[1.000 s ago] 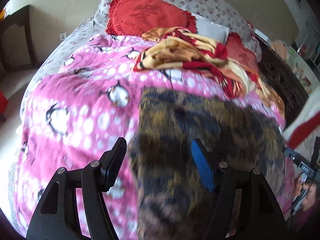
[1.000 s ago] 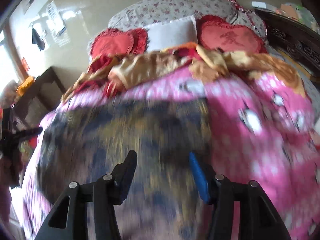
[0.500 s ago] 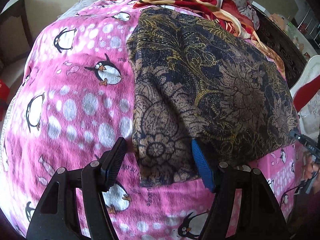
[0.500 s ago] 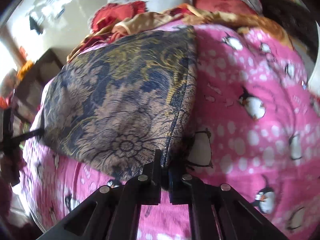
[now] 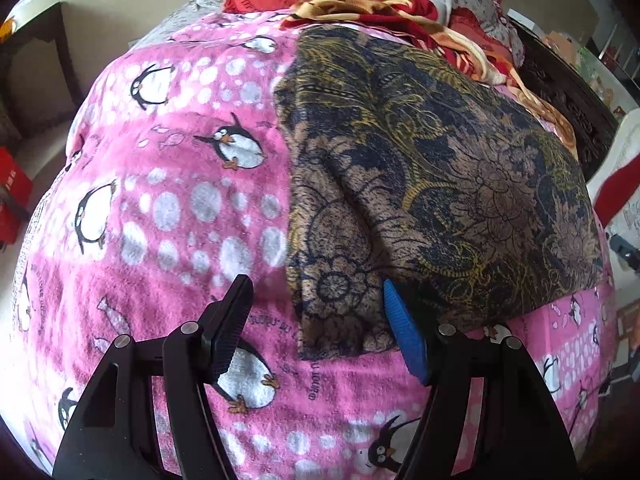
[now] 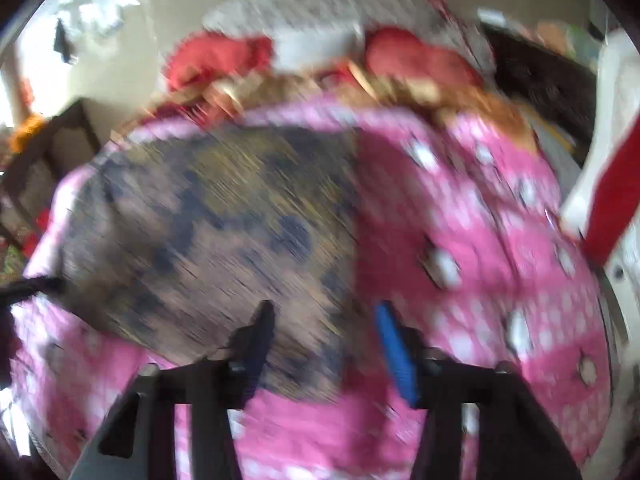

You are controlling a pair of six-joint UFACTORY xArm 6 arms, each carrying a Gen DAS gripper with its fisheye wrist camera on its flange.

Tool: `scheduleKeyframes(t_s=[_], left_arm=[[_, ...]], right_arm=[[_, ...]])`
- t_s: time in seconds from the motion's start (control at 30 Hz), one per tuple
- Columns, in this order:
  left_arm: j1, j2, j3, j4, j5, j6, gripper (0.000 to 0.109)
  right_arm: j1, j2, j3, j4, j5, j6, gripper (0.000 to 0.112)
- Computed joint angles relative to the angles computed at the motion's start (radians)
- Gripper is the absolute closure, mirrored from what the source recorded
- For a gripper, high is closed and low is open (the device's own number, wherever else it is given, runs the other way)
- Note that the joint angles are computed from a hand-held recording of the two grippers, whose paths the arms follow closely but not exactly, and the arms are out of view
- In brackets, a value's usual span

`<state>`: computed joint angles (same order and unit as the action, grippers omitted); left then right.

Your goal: Fold small clothes

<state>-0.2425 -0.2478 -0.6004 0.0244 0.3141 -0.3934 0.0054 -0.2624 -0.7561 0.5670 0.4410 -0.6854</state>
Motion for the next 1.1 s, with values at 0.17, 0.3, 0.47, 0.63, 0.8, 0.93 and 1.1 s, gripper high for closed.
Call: scheduleKeyframes(t_s=[0.17,0.3,0.47,0.63,0.8,0.93,1.1], left_arm=[[0.003,0.017,-0.004,0.11,-0.011,-0.112,0.041],[0.002,0.026,-0.011,0.185,-0.008,-0.159,0.041],[0.005,0.049,-0.023,0.169,-0.023,-0.144,0.041],[0.008,0.062,-0.026,0.185,-0.038,-0.146,0.04],[0.009,0.071,-0.028,0.197,-0.049,-0.153,0.04],[0.01,0.073,-0.028,0.176,-0.052,-0.134,0.04],[0.011,0.071,-0.017,0.149,-0.079,-0.121,0.038]], right_arm=[[0.178,0.082,-0.107,0.077,0.041,-0.047,0.06],[0.336,0.231,-0.211,0.063,-0.042,-0.049,0.063],[0.449,0.42,-0.383,0.051,-0.087,-0.028,0.067],[0.507,0.565,-0.548,0.06,-0.119,0.015,0.067],[0.524,0.689,-0.68,-0.085,-0.131,0.163,0.066],[0.526,0.719,-0.733,-0.244,-0.111,0.273,0.066],[0.515,0.707,-0.8,-0.074,0.019,0.225,0.063]])
